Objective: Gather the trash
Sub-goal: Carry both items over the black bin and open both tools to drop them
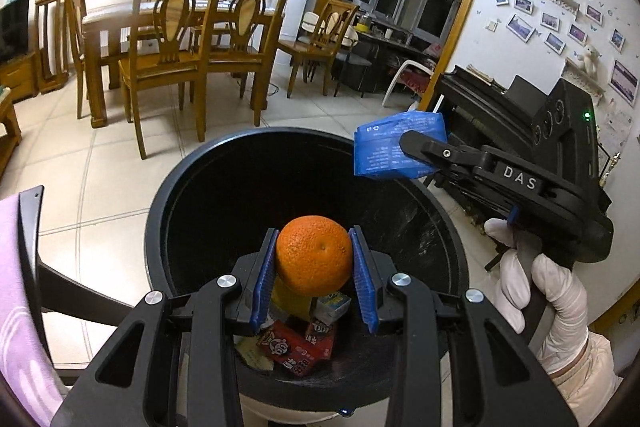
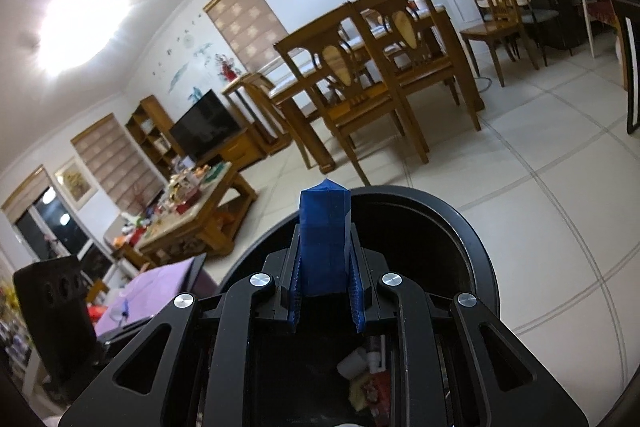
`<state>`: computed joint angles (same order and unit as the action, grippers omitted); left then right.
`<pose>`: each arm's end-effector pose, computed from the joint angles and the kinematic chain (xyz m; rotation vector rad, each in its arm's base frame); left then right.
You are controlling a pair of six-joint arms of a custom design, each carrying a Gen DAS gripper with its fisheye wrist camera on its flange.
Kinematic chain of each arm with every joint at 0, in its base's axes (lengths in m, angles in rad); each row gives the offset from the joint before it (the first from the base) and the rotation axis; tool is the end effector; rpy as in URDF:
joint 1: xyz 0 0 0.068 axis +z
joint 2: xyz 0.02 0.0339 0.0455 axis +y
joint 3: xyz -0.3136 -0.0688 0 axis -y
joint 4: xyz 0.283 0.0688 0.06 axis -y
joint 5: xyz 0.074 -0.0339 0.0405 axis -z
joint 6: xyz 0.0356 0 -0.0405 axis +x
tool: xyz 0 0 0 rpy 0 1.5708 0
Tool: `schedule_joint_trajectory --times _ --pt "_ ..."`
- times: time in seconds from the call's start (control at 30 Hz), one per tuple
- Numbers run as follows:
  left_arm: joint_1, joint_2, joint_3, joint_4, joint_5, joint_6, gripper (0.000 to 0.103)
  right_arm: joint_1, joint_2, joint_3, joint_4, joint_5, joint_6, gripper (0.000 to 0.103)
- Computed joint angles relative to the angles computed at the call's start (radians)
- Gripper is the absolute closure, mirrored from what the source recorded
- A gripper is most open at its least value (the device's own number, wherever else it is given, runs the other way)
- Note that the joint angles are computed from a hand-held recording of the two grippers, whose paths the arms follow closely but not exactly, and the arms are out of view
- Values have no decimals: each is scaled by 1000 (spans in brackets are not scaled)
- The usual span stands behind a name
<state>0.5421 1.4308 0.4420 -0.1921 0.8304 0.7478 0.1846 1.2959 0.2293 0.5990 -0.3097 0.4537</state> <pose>0.2013 0.0906 0.1299 0.4339 2.2602 -0.5355 0.2147 0.0511 0.1479 0.0811 2.0883 0.7099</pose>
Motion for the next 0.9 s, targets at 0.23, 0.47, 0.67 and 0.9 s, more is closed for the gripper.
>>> schedule_joint_trajectory --times 0.23,0.47,0.67,0.9 --pt "-54 2 -15 52 -41 -46 68 28 103 12 77 6 28 83" --pt "-75 -17 -30 78 -61 -43 61 18 170 52 100 -23 45 54" --pt "-57 -111 -93 162 -43 -67 9 14 150 48 103 -28 66 32" --pt "-55 -128 -90 142 -68 -60 5 26 128 42 102 -25 87 20"
